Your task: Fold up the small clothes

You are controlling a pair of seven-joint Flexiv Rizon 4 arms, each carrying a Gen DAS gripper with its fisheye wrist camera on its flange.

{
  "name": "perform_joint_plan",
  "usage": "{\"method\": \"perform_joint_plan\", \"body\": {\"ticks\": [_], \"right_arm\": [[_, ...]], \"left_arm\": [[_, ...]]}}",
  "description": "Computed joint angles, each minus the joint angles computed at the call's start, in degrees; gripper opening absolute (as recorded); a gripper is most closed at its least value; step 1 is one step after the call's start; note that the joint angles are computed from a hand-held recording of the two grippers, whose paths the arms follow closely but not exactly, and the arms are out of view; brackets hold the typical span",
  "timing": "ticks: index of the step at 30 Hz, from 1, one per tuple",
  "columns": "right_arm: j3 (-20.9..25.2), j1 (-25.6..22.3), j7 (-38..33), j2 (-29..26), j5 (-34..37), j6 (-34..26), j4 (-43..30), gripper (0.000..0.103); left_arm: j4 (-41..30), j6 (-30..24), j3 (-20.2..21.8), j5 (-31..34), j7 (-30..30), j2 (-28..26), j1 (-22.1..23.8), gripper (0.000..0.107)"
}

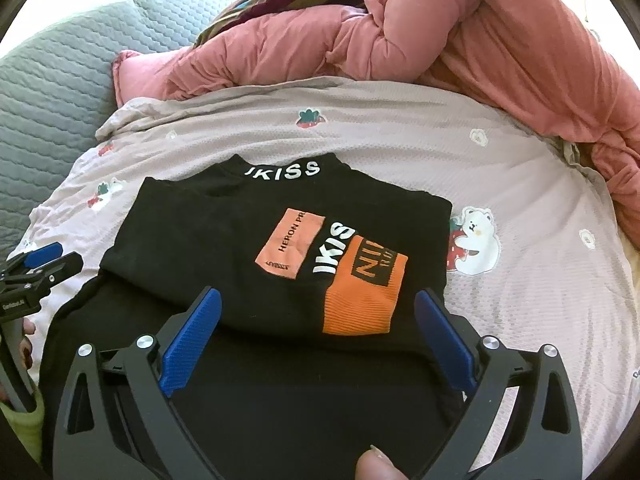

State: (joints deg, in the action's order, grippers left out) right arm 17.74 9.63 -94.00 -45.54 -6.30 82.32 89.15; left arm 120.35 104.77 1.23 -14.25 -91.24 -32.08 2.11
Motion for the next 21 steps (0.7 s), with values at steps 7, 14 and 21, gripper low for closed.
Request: {"method": "perform_joint_plan", "body": {"ticks": [7, 14, 21], "right_arm": [[0.8, -0.9, -0.6, 1.6, 0.5, 1.5, 2.0, 0.097], [1.6, -2.0, -0.9, 3.2, 0.5, 3.3, 4.1, 0.097], [2.2, -3.2, -1.0, 5.1, 0.1, 4.8, 6.7, 0.097]], "left_arm": [[1.9, 1.5, 1.9, -0.3, 0.0, 2.0, -2.2, 0.093], [3.9, 2.8, 4.0, -1.4, 0.5, 4.0, -4.5, 0.093], [6.2, 3.8, 5.2, -3.0, 1.1, 5.6, -6.2, 0.093]]}}
